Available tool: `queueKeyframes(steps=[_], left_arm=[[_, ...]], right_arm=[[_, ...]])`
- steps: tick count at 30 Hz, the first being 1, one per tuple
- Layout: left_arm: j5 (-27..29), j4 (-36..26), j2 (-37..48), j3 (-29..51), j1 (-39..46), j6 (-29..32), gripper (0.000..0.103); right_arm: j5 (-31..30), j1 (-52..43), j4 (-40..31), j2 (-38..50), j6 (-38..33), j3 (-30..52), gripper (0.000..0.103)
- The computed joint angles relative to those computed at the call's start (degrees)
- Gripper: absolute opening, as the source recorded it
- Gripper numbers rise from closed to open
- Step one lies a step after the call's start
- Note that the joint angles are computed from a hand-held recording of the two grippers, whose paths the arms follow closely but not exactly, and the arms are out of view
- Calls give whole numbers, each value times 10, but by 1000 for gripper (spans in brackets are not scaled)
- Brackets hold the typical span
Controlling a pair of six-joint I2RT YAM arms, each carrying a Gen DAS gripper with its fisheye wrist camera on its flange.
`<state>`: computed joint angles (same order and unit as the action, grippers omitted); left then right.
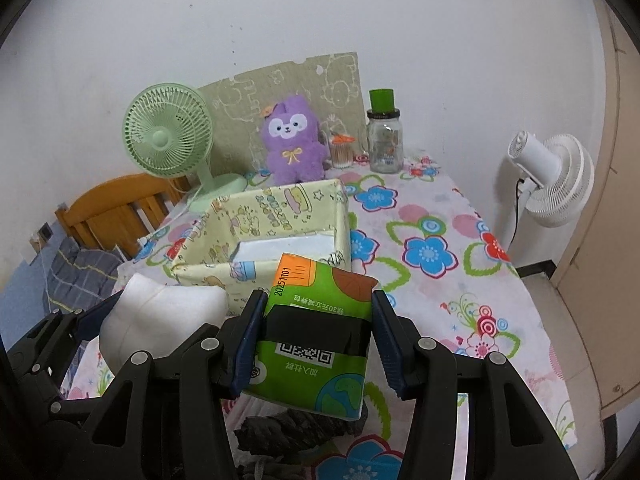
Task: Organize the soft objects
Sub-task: 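Carry the white cloth and green tissue pack over the fabric box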
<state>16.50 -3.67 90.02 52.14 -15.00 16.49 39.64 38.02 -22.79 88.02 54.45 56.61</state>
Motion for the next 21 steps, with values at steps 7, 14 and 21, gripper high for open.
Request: queueKeyframes(steps=[7,14,21], left_arm=[[3,-9,-3,17,6,-4,84],[5,-16,9,44,8,-9,84],[5,-19,30,75,10,-12,84]], right_arm=[[2,-5,-7,1,-20,22,55],[-2,-17,-10,8,-42,45,55],[-9,-33,-4,20,-68,67,55]])
